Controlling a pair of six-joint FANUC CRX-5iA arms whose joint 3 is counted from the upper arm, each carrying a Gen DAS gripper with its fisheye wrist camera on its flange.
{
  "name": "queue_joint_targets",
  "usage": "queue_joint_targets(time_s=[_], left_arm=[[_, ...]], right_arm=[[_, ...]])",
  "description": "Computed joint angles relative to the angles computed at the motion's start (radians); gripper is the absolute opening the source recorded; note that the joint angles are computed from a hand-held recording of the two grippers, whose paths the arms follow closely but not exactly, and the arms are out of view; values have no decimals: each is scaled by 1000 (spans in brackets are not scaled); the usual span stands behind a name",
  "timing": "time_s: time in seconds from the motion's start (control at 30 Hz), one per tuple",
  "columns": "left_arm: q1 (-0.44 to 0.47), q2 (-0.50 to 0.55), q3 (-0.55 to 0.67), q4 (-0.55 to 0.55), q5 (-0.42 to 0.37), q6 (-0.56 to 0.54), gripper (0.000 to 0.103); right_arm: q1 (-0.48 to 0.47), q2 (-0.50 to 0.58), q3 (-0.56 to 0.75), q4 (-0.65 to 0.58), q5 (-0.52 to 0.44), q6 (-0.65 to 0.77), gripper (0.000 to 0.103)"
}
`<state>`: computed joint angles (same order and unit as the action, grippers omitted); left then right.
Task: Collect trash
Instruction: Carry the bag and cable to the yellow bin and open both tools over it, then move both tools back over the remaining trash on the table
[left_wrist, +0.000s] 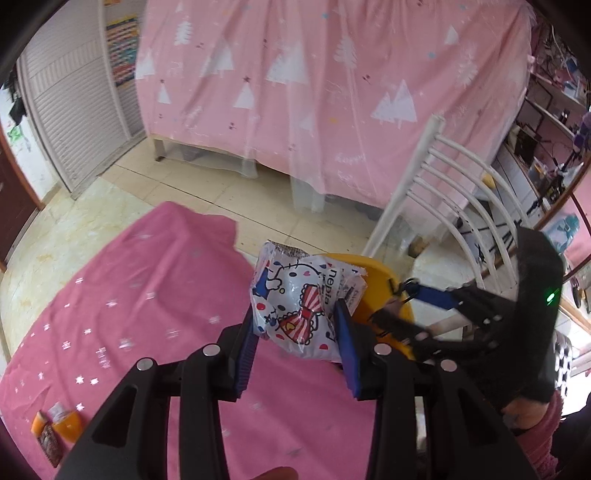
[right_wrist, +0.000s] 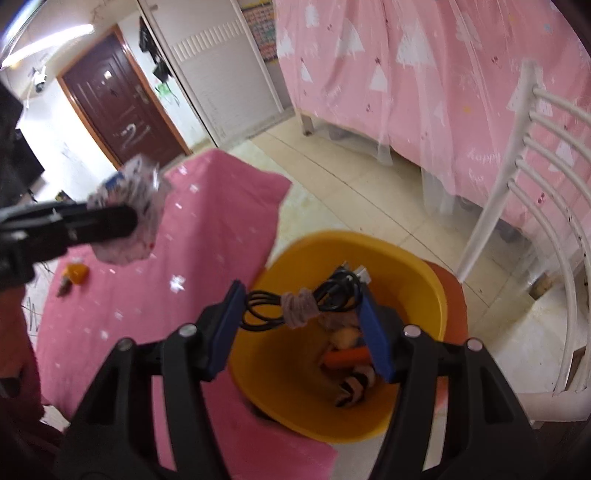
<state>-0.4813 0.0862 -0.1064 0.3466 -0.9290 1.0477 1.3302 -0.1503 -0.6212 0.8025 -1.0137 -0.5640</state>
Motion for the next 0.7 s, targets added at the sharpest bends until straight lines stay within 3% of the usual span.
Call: queue_joint_targets(time_s=[0.23,0.3,0.43,0.7], left_arm=[[-80,79,70,-67,-20,76,34],[-93,101,94,-86,-30,94,37],[-103,133,127,-92,-51,122,54],[-114,140,144,-103,-60,151,59]], right_arm=[[-11,-29,-64,-17,58,-30,60],[-13,-42,-83,-10,70,-49,60],[-19,-63,-113,-3,97,-74,65],[-16,-73,-124,18,105,-93,68]])
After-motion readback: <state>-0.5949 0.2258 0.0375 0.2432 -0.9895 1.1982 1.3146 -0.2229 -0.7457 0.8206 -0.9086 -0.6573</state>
